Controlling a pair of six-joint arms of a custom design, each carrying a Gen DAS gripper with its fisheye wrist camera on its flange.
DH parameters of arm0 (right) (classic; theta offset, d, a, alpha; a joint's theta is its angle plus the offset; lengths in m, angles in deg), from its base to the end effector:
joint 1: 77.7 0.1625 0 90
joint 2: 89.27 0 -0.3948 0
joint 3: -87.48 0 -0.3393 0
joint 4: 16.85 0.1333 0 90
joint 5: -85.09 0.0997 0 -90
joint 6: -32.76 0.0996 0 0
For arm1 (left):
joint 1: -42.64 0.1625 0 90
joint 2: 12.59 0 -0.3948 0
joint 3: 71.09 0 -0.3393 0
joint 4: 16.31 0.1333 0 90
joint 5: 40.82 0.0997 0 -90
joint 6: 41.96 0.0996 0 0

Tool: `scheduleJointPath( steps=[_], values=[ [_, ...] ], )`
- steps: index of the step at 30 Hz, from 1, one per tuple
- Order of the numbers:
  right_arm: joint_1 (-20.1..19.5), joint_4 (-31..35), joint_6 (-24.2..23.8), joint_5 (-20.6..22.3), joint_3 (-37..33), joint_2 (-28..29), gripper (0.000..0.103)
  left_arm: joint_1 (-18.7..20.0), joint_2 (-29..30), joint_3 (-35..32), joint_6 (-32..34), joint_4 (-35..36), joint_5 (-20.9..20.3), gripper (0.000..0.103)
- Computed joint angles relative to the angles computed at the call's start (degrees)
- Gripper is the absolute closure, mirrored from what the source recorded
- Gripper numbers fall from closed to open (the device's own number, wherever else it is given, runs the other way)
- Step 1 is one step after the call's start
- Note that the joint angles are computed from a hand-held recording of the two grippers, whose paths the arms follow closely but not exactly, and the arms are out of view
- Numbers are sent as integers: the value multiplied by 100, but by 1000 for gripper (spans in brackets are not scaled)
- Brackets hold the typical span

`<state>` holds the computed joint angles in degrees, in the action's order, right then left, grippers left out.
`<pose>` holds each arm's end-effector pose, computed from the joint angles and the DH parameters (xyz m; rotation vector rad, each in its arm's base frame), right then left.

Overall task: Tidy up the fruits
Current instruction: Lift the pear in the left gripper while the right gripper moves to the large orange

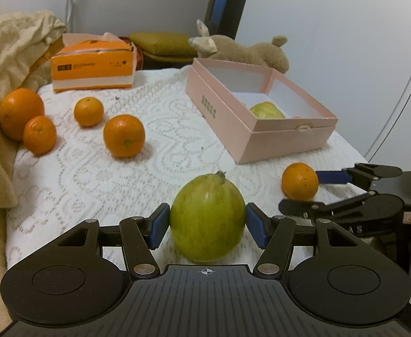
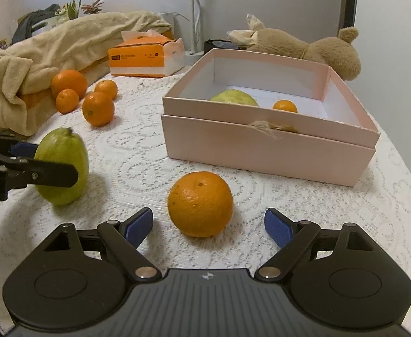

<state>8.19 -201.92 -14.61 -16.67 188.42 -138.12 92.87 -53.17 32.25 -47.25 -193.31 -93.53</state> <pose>0.0692 -0.6142 0.1887 0.8365 -2.3875 0.7834 -0.2213 -0.5686 0.0863 0.5844 2.5120 -0.8428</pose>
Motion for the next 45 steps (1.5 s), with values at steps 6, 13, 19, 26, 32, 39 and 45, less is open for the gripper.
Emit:
scheduleJointPath(
  steps=[6, 13, 19, 26, 32, 39, 45],
  values=[
    [-56, -262, -119, 120, 91, 59, 12, -123, -31, 91, -18, -2, 276, 39],
    [-52, -334, -164, 125, 118, 65, 11, -90, 24, 13, -15, -68, 318, 39],
    [-49, -380, -184, 125, 129, 84, 11, -35, 152, -150, -13, -46, 262, 39],
    [-52, -349, -220, 133, 119, 91, 8, 43, 290, -321, 188, -158, 193, 39],
    [-78, -11, -231, 187, 66, 20, 0, 129, 362, -396, 294, -460, -46, 39],
    [-53, 192, -241, 119, 12, -10, 0, 125, 528, -532, 670, -510, -99, 39],
    [-88, 105, -326, 200, 62, -17, 0, -4, 330, -502, 432, 207, 82, 39]
  ],
)
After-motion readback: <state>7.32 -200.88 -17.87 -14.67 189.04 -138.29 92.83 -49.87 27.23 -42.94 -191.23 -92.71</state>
